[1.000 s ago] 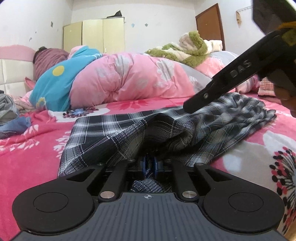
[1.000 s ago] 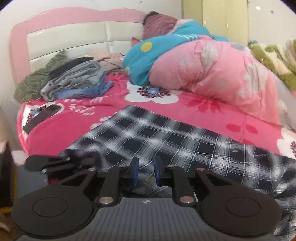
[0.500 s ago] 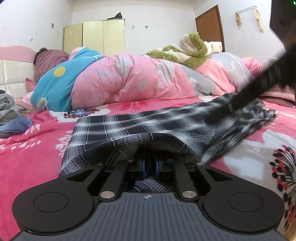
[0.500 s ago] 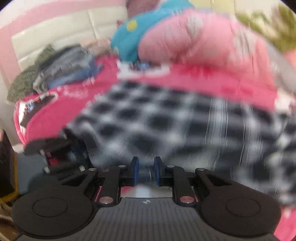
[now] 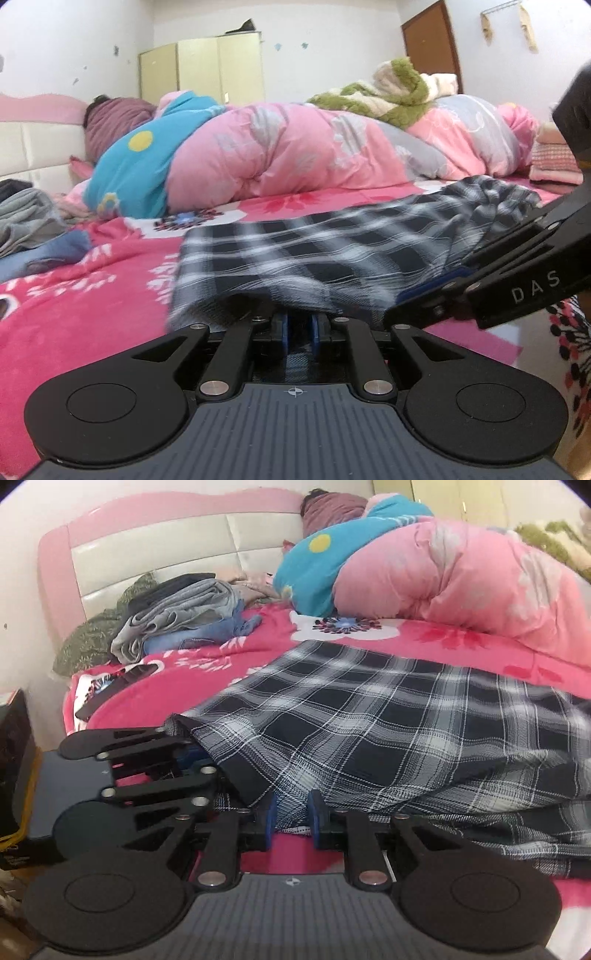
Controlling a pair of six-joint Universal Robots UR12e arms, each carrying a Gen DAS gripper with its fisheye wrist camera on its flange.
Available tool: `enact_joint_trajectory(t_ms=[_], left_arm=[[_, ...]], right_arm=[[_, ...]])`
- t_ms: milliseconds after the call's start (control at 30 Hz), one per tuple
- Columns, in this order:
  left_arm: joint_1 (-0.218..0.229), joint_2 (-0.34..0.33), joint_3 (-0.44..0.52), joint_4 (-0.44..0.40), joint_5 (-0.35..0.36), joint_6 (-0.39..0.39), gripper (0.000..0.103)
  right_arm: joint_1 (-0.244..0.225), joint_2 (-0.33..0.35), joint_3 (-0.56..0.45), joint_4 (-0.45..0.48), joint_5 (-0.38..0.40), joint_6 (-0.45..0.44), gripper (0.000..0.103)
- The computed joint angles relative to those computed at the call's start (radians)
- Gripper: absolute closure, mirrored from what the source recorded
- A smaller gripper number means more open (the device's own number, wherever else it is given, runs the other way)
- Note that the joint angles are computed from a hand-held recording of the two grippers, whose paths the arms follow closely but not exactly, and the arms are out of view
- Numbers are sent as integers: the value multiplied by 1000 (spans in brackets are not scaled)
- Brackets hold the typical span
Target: Fold clothes
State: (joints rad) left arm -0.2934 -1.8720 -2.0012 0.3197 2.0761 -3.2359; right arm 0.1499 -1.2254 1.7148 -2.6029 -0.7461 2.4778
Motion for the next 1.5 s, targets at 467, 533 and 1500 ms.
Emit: enact_joint_trajectory(t_ms=[467,533,1500], left_arm=[[-1,148,-78,-164,80,-304,90],[-5,145,-74,-109,65,-271,89],[27,-9,-2,34,-223,-159,85]], right_arm=[[-13,14,26,-88,62,63,83],[-14,16,33,-113,65,73,83],[-59,49,-19,-338,-286,194,76]])
